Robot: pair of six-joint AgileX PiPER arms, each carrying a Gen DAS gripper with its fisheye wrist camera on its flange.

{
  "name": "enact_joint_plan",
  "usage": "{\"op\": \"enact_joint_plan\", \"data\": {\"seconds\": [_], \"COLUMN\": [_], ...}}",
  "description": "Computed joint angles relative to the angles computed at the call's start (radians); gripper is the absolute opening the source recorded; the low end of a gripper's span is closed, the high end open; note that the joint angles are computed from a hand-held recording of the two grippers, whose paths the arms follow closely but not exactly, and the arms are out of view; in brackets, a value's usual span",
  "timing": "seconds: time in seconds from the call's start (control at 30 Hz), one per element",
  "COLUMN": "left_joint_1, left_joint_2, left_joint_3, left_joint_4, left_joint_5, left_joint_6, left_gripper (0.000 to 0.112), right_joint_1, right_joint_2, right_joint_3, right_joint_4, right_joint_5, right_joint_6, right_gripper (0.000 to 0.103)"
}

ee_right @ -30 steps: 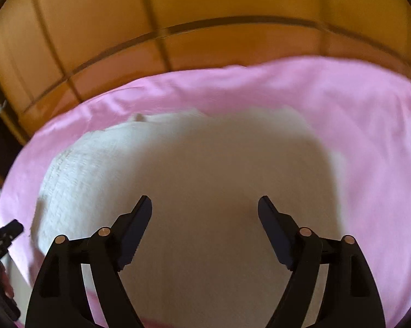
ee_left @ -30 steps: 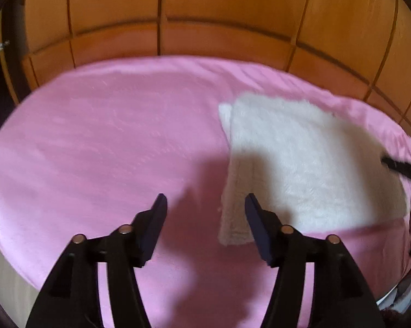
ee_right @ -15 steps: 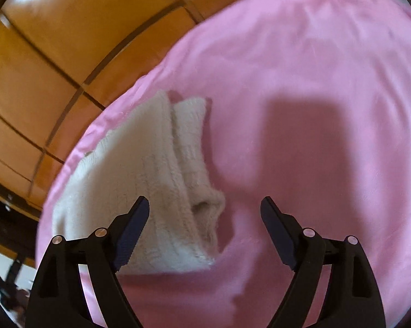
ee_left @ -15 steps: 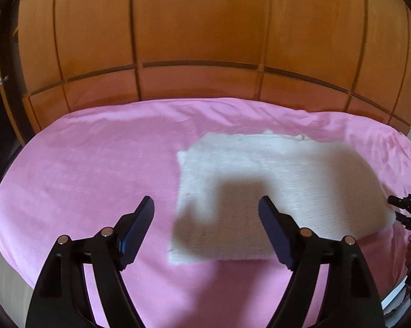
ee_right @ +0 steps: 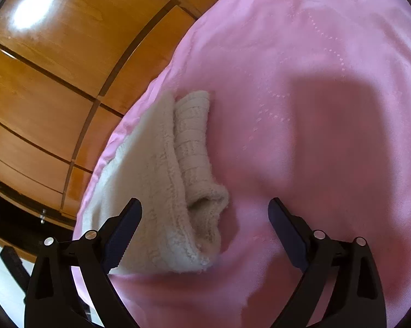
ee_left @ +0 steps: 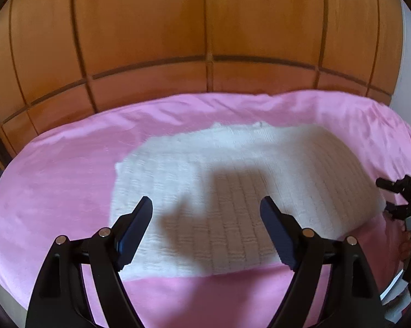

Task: Fold small clothes

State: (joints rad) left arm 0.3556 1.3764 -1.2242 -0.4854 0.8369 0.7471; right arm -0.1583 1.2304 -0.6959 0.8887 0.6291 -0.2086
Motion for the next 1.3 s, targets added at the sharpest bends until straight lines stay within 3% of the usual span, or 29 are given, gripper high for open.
{"op": "enact_joint_plan", "data": {"seconds": [0.33,0.5,0.6,0.67,0.77,0.83,0.87,0.9,0.93,1.0,1.1,1.3], "left_joint_1": [-0.041,0.005,0.065,0.111,0.198,0.255,0.280,0.303,0.322,0.351,0.336,0.286], "left_joint_2": [0.020,0.010,0.043,0.061,0.112,0.159,0.185,0.206,0.227,0.268,0.287,0.223], "left_joint_3": [0.036,0.053,0.035,0.035,0.015,-0.011,-0.030,-0.044,-0.057,-0.076,-0.065,-0.026], "left_joint_4": [-0.017,-0.058,-0.086,-0.099,-0.111,-0.101,-0.105,-0.110,-0.110,-0.102,-0.060,-0.009], "left_joint_5": [0.010,0.011,0.033,0.032,0.056,0.075,0.097,0.117,0.134,0.156,0.132,0.053], "left_joint_6": [0.001,0.065,0.098,0.117,0.122,0.118,0.122,0.124,0.122,0.125,0.108,0.038], "left_gripper": [0.081,0.084,0.084,0.084,0.084,0.079,0.072,0.064,0.062,0.053,0.051,0.057], "right_joint_1": [0.050,0.133,0.151,0.176,0.250,0.255,0.268,0.290,0.306,0.333,0.385,0.360], "right_joint_2": [0.004,-0.014,-0.034,-0.030,-0.022,-0.011,-0.002,0.004,0.010,0.005,0.021,0.054], "right_joint_3": [-0.034,-0.075,-0.100,-0.125,-0.150,-0.149,-0.154,-0.164,-0.175,-0.194,-0.235,-0.181], "right_joint_4": [-0.083,-0.340,-0.407,-0.448,-0.581,-0.567,-0.585,-0.644,-0.681,-0.728,-0.902,-0.882], "right_joint_5": [0.012,-0.016,0.001,0.025,0.030,0.024,0.027,0.040,0.048,0.059,0.110,0.047], "right_joint_6": [0.092,0.361,0.395,0.419,0.528,0.521,0.542,0.582,0.605,0.635,0.759,0.751], "right_gripper": [0.093,0.085,0.073,0.072,0.053,0.040,0.035,0.017,0.006,0.006,0.005,0.005]}}
